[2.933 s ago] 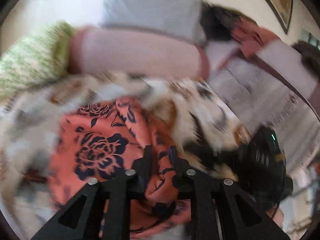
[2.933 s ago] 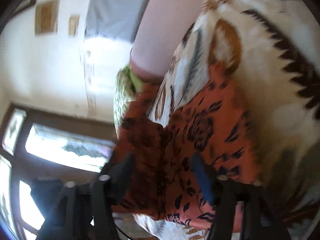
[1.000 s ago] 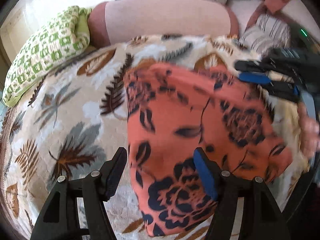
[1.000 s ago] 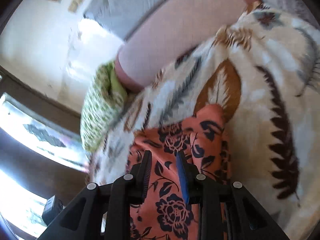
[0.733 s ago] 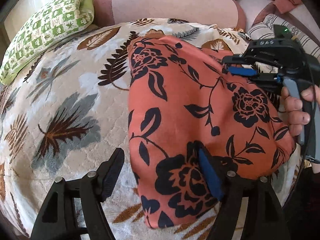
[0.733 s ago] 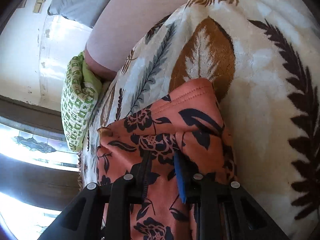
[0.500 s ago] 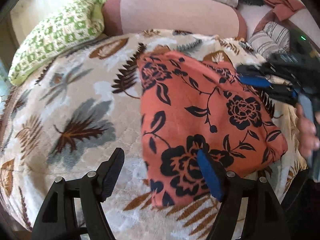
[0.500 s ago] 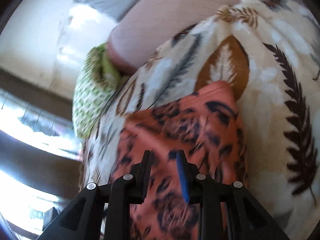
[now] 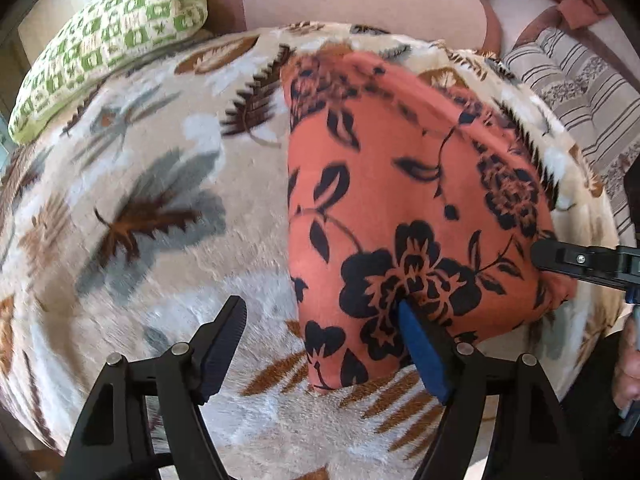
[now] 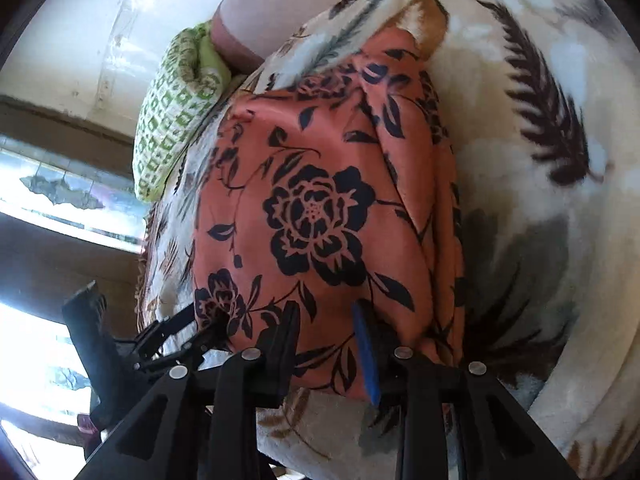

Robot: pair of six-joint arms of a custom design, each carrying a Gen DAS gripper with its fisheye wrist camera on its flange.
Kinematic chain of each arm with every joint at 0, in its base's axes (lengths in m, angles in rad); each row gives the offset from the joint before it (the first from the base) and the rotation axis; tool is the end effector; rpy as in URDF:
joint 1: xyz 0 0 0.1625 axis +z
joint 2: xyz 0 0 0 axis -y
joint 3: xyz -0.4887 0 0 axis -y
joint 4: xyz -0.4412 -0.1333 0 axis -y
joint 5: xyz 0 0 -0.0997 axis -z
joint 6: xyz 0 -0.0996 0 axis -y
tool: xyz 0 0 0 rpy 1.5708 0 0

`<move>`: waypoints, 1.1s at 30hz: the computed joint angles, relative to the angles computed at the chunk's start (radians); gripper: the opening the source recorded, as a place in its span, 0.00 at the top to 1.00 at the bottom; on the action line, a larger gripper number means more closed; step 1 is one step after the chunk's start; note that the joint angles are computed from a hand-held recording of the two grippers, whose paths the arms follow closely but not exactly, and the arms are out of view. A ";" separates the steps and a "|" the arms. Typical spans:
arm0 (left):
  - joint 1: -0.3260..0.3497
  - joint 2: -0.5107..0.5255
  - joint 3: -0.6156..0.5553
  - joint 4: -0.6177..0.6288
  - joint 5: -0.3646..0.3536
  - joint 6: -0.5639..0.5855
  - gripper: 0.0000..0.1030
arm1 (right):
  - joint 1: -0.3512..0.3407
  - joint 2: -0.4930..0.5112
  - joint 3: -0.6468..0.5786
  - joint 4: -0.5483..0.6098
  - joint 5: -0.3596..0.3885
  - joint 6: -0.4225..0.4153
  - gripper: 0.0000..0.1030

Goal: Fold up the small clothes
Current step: 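Press the folded blouse with the right gripper while the left gripper withdraws open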

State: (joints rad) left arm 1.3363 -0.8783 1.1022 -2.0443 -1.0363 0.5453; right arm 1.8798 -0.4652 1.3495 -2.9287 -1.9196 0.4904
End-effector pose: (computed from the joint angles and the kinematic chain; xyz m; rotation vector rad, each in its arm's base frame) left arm -0.0208 -0.8792 0.3822 0.8949 2.4100 -0.2096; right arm 0.3524 -0.7775 0.0026 -0.3839 -2.8653 0.8401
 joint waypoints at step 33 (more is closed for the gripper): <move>-0.074 0.274 -0.223 -0.418 0.140 0.186 0.11 | -0.061 0.055 -0.113 -0.079 0.139 -0.045 0.69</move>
State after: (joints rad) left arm 1.2626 -0.6044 0.8789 -2.4619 -0.8967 0.7313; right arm 1.8188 -0.4097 1.2365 -3.0081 -1.7809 0.4456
